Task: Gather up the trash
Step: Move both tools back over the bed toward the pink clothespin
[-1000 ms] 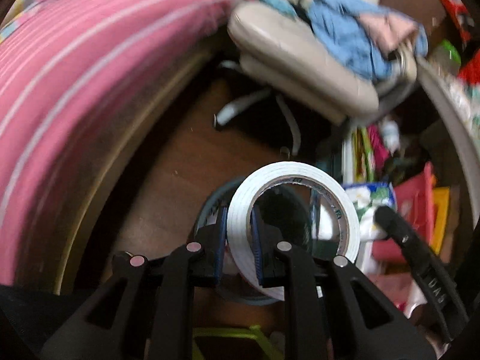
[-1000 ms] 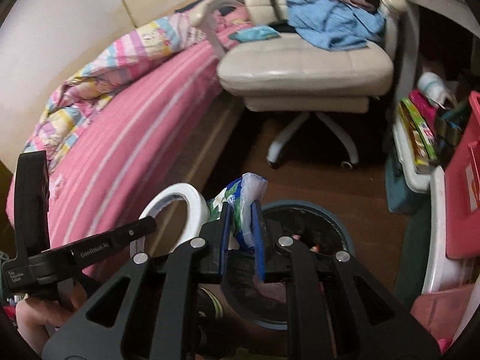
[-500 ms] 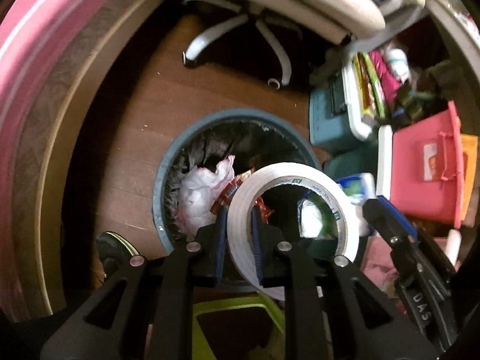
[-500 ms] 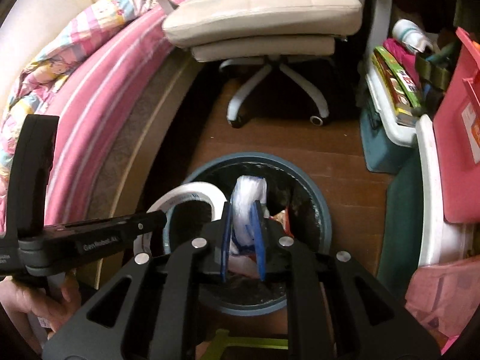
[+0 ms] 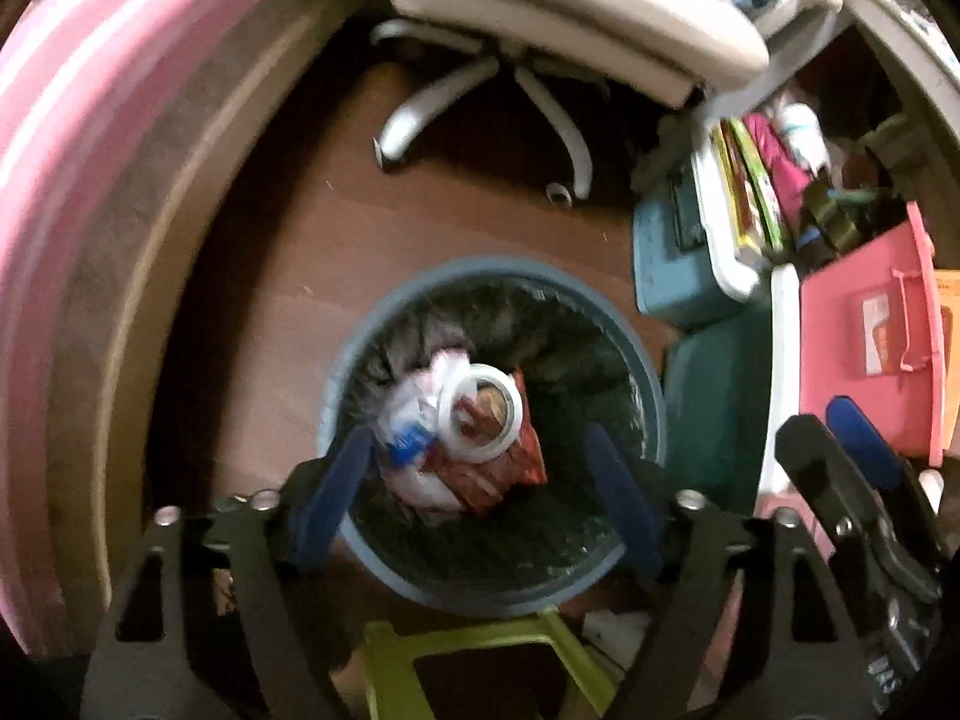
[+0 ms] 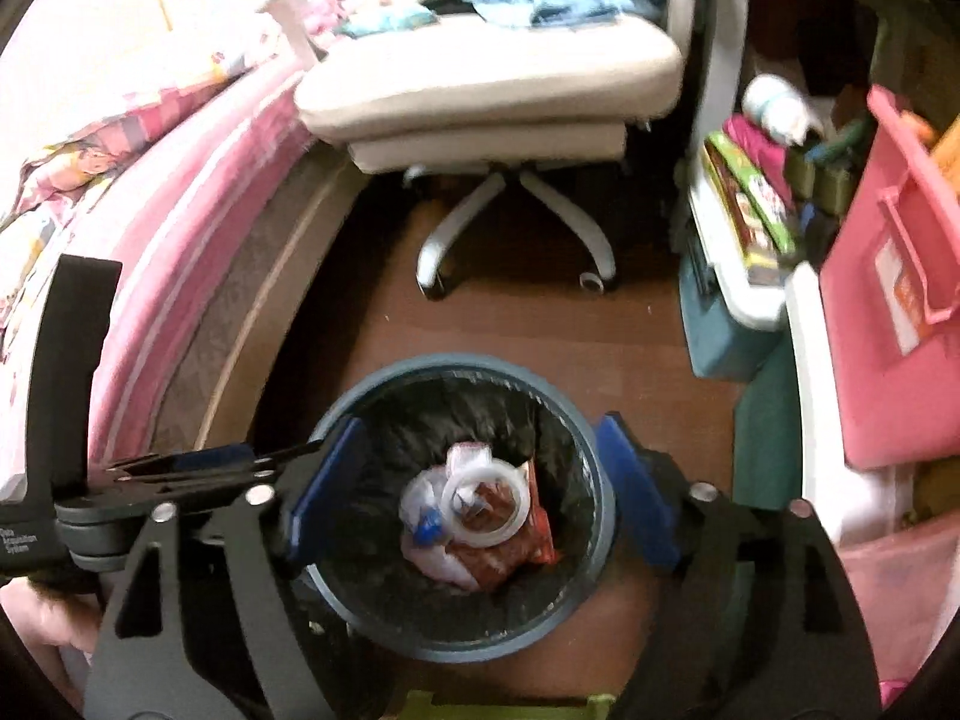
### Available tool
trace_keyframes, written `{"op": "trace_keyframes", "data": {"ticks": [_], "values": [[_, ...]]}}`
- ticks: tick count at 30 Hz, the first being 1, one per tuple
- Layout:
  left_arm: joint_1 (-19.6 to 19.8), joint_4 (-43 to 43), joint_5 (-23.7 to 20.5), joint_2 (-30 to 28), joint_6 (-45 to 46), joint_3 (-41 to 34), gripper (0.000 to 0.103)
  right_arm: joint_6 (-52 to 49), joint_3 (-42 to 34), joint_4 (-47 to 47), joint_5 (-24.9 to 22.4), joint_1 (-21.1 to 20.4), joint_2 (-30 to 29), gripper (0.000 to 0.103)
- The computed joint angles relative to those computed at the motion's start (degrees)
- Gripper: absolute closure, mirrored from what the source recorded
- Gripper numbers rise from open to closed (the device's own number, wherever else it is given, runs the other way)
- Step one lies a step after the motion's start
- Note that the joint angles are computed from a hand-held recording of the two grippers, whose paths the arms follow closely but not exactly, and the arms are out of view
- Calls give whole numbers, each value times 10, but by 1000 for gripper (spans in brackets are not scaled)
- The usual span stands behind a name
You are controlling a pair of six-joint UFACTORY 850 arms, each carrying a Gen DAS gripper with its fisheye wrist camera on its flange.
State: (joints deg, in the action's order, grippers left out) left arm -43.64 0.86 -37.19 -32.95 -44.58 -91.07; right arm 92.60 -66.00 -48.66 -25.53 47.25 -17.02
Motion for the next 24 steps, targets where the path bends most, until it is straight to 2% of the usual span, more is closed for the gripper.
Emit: {"op": "trace_keyframes", "data": {"ticks": [2, 4, 6, 10, 15, 17, 20, 24], "values": [[-4, 46, -3, 15, -51, 7, 20, 23, -6, -36, -7, 8, 3, 20], [-2, 69, 18, 47, -99, 37, 15, 50, -11, -71, -10, 15, 9, 17], [-1, 104, 33, 79, -156, 67, 15, 60, -25, -96, -12, 22, 11, 16], [-3, 236, 46, 152, -330, 131, 15, 40, -73, -107, 3, 38, 5, 15], [2, 366, 41, 245, -504, 203, 15, -34, -154, -86, 25, 64, -21, 13], [7, 419, 25, 290, -573, 235, 15, -62, -191, -80, 33, 77, -36, 13], [23, 456, 2, 352, -615, 275, 15, -150, -263, -19, 54, 95, -73, 12], [58, 463, -25, 435, -639, 323, 15, -283, -368, 80, 58, 116, -132, 12]]}}
